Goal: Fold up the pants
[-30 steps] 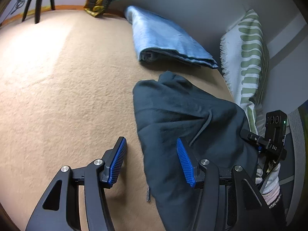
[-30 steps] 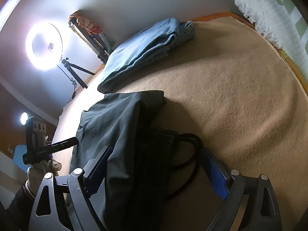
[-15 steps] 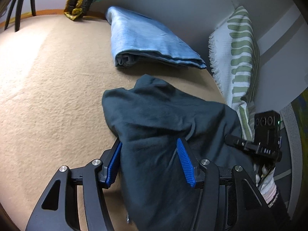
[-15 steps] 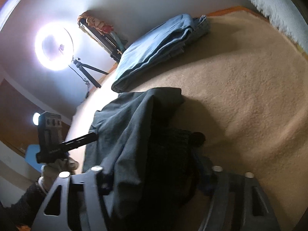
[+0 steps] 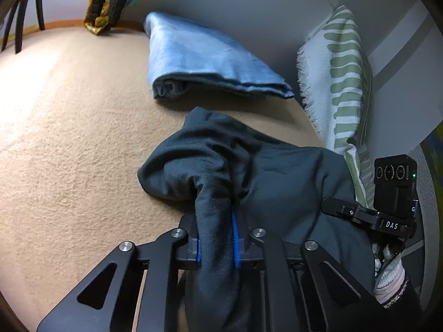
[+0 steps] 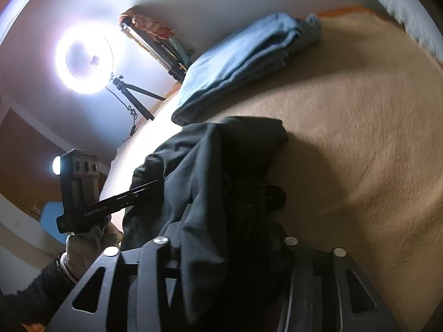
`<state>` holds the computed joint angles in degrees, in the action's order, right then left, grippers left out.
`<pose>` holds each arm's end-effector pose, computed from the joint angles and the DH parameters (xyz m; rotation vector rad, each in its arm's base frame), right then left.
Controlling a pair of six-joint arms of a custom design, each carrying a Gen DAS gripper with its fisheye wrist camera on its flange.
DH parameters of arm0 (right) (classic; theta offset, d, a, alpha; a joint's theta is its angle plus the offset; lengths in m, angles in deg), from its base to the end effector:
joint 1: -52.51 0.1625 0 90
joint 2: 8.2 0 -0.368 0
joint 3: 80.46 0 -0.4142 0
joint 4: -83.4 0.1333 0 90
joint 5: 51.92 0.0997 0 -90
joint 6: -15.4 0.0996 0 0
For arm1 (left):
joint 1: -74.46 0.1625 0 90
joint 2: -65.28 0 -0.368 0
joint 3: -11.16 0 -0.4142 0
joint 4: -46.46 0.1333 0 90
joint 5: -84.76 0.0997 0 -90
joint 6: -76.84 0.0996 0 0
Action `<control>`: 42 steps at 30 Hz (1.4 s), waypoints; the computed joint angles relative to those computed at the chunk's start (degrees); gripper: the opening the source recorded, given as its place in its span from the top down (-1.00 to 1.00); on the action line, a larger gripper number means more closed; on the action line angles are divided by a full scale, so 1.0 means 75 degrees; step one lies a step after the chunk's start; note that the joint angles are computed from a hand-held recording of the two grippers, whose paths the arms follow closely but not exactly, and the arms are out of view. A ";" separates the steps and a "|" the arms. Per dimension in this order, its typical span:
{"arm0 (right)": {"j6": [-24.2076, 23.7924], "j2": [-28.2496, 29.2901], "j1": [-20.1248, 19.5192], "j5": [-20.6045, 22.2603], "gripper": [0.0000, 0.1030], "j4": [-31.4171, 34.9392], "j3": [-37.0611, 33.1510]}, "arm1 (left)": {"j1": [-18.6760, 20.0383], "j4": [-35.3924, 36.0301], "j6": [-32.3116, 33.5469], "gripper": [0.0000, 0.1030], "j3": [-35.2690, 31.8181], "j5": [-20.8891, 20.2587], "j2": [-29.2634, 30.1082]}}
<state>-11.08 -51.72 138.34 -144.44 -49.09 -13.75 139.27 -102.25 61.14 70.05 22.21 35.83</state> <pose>0.0723 -0.7819 0.1918 0.5645 -2.9201 0.4704 -0.1832 -0.8105 0.1115 0.0523 2.7370 -0.9015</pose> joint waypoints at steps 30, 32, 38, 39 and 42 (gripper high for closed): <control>-0.0542 -0.0875 0.0987 -0.0053 0.51 -0.2367 0.1121 | -0.0732 -0.1370 0.1588 0.82 0.0108 0.0436 -0.0664; -0.0611 -0.0746 0.1079 -0.0119 0.51 -0.2455 0.0939 | -0.0754 -0.1348 0.1785 0.82 -0.0192 0.0485 -0.0556; -0.0802 -0.0117 0.1363 -0.0297 0.52 -0.2288 -0.0070 | -0.0688 -0.1163 0.2165 0.82 -0.1318 0.0528 -0.0011; -0.0826 0.0001 0.1402 -0.0327 0.52 -0.2244 -0.0268 | -0.0676 -0.1115 0.2222 0.82 -0.1516 0.0542 0.0088; -0.0912 0.0484 0.1515 -0.0422 0.53 -0.1952 -0.1131 | -0.0633 -0.0895 0.2422 0.82 -0.2312 0.0558 0.0484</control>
